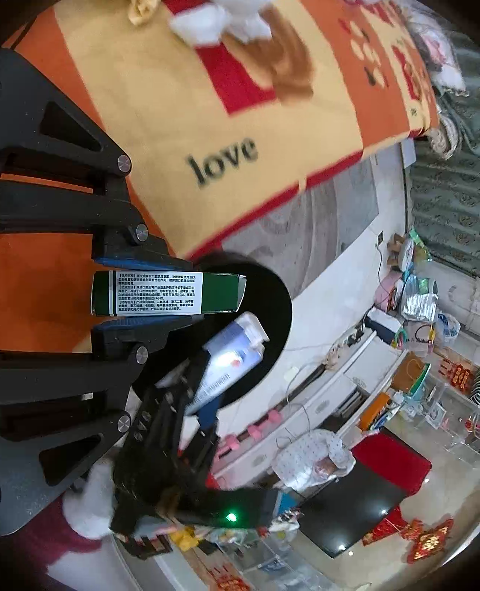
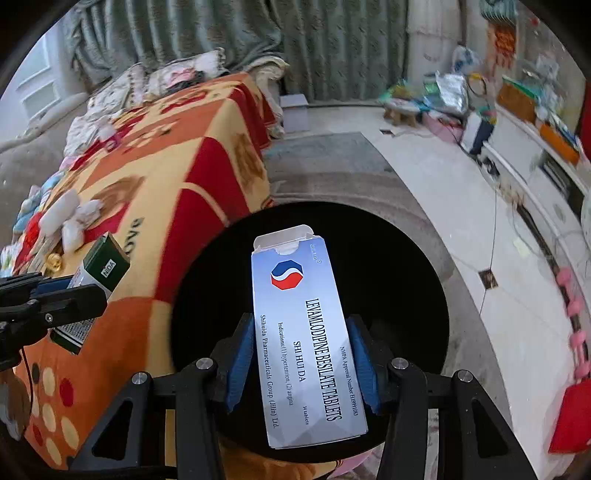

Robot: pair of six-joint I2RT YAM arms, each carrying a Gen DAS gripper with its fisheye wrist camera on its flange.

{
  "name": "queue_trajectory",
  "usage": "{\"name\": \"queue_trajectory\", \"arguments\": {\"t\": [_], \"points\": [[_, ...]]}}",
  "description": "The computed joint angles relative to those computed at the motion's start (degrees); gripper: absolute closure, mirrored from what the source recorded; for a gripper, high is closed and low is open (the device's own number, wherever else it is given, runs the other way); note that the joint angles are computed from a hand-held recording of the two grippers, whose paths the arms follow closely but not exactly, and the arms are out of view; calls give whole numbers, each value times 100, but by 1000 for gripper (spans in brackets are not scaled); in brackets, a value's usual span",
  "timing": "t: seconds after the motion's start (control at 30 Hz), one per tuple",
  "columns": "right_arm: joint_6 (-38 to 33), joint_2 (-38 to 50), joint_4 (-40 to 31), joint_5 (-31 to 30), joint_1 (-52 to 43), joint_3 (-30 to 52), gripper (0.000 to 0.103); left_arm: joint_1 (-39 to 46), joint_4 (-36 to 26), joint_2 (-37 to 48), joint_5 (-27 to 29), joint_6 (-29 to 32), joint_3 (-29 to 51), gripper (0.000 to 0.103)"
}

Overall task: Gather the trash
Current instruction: 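Carry both boxes over the black bin and open both tools, then move both tools back to the trash on the blanket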

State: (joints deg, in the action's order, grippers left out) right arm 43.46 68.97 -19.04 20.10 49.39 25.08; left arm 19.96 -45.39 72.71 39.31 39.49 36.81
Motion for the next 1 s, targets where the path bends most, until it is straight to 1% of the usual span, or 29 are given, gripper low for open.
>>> {"name": "queue_trajectory", "arguments": {"t": [0.13, 0.23, 0.3, 0.33, 0.37, 0.4, 0.5, 0.63, 0.73, 0.8, 0.9, 1.0], "points": [[-39, -97, 163, -224, -338, -238, 55, -457, 317, 113, 29, -531, -31, 84], [53, -228, 265, -391, -557, -395, 54, -596, 408, 154, 247, -752, -42, 81], [112, -368, 264, -402, -625, -473, 50, -670, 443, 205, 340, -875, 23, 65], [150, -498, 229, -389, -629, -526, 47, -624, 391, 194, 393, -845, 43, 47], [207, -510, 216, -354, -592, -517, 41, -554, 331, 182, 461, -786, 49, 43], [237, -572, 176, -328, -576, -527, 38, -501, 282, 169, 498, -744, 71, 43], [311, -700, 49, -275, -499, -518, 38, -333, 123, 73, 432, -562, 117, 43], [405, -730, -82, -172, -311, -438, 38, -29, 39, -111, 190, -409, 94, 43], [543, -717, -209, -51, -80, -328, 38, 414, -131, -247, 153, -30, 44, 43], [640, -674, -292, 40, 110, -199, 38, 570, -50, -418, 63, 28, -58, 43], [771, -512, -373, 167, 390, 30, 38, 1001, -123, -545, 3, 414, -94, 43], [887, -309, -341, 235, 675, 265, 38, 1550, -273, -501, -10, 914, -22, 43]]}}
